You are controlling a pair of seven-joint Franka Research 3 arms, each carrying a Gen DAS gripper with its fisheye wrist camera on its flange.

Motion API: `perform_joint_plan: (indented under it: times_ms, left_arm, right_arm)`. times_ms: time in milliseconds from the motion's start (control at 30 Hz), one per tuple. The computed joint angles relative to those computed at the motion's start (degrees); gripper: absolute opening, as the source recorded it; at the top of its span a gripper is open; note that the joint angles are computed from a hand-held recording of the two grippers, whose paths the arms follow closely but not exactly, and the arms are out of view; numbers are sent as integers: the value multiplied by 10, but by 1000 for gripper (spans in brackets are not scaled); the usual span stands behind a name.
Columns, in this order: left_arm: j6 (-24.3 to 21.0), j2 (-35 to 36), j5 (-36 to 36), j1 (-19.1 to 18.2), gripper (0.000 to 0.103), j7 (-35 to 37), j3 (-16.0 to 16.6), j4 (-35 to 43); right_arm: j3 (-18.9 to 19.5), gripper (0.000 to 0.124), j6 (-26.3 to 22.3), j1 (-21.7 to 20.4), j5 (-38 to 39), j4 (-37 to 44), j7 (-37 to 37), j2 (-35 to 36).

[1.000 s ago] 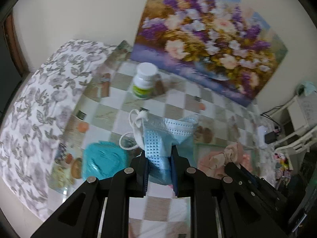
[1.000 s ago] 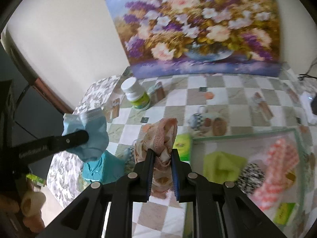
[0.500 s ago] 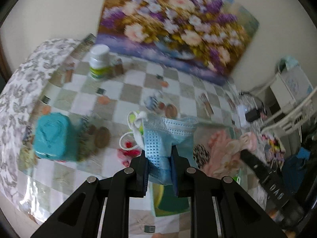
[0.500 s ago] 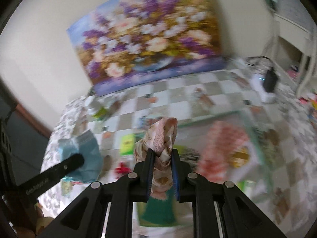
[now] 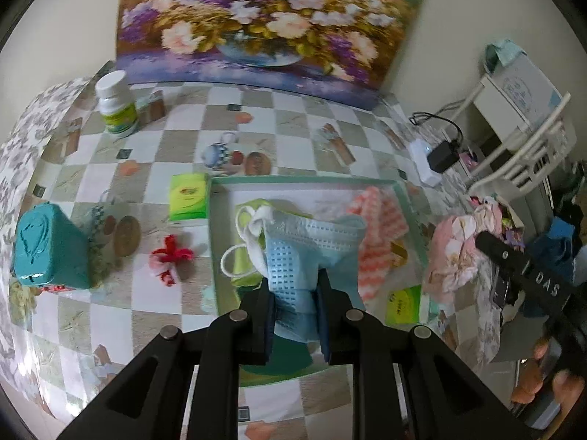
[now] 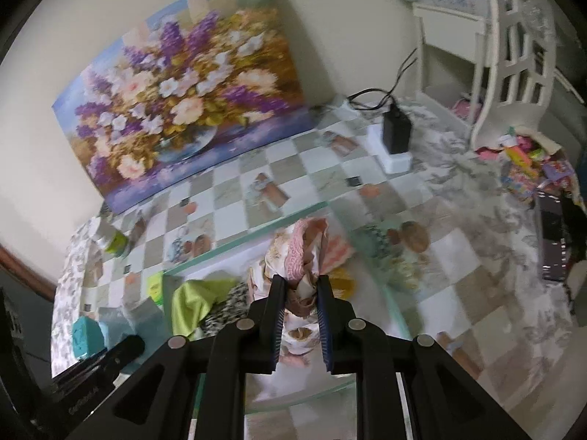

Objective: Organize soft objects
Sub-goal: 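Carry the blue mask with the left gripper while the right gripper carries the pink cloth over the tray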

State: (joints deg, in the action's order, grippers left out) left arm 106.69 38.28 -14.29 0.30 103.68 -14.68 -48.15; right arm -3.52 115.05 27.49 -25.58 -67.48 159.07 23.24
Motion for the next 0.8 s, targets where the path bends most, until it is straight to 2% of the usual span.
perform_joint_plan:
  times_ms: [167,267,433,800]
  left_arm:
    - [12,-15,2,-6,20,10,-2,-27]
    - [11,-14,2,-10,20,13,-3,-30]
    - [-9,9,10,-22,20,10,-3,-4]
    - [-40,50,58,-60,21,4,8,37]
  right_arm:
    - [-5,19,-21,2,-25,-8,7,-10]
    - [-2,19,-12,-2,-26,-7,1,-8]
    - [3,19,-2,-14,8,16,-27,22]
    - [2,21,-55,-30,119,84,-97,104]
